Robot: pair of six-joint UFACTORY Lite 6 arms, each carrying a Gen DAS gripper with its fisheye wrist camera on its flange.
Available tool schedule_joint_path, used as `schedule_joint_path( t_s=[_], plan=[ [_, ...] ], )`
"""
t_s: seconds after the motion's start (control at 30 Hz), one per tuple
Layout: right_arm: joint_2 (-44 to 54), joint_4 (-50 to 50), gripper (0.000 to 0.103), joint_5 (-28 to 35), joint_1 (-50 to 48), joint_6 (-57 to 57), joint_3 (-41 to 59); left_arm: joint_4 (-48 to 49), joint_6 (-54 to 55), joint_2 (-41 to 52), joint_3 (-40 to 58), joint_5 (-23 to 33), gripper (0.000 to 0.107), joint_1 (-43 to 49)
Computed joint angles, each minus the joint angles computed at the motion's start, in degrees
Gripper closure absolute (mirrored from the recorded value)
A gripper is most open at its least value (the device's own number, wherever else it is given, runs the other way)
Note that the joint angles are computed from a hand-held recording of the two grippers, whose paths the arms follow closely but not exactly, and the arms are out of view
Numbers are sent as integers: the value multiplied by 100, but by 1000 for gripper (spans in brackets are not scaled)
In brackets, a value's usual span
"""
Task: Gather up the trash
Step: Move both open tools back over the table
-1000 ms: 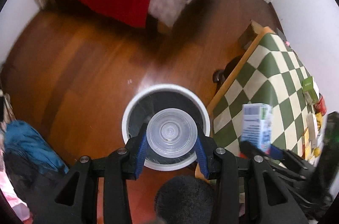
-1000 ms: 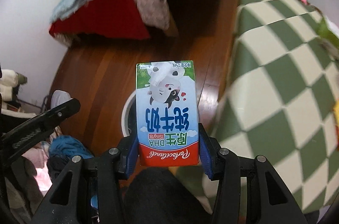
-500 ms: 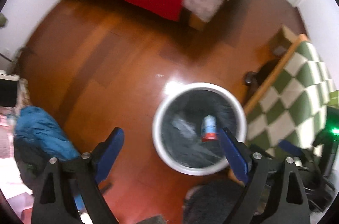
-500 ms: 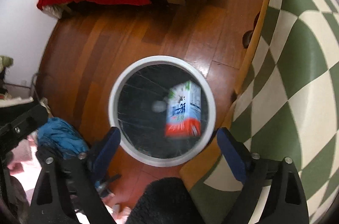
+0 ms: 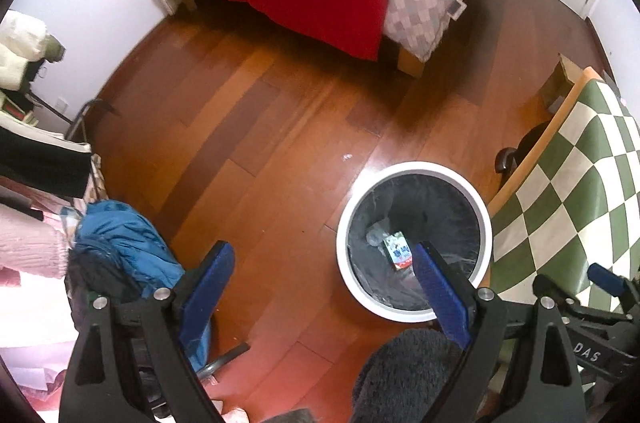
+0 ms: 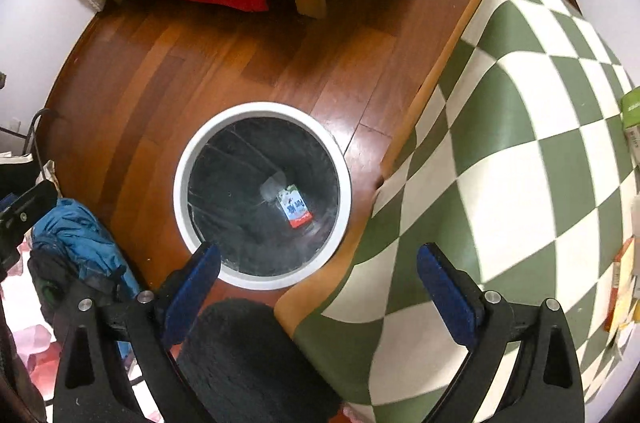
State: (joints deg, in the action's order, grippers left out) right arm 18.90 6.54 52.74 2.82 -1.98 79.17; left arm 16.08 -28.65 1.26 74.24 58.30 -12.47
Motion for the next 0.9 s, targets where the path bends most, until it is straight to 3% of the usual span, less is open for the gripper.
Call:
schedule_joint_path(
  t_s=[0.33,0.53,0.73,0.9],
  plan=[
    [-1242,483,3,651,-412,-704,-77,371,-610,-806,413,935,16,-870],
    [-2203,1223,3,1391,-1252,-1444,-60,731,-1373,-900,1266,1791,16,-1988],
    [-2674,2304,3,2833,-3460,-2687,477,1176,-2247,-216,2565,2358,16,-3543],
    [-2067,2660,3,3935,-5721,-3711,1368,1024,-2473,1269,3953,2319,16,-4439]
  ],
)
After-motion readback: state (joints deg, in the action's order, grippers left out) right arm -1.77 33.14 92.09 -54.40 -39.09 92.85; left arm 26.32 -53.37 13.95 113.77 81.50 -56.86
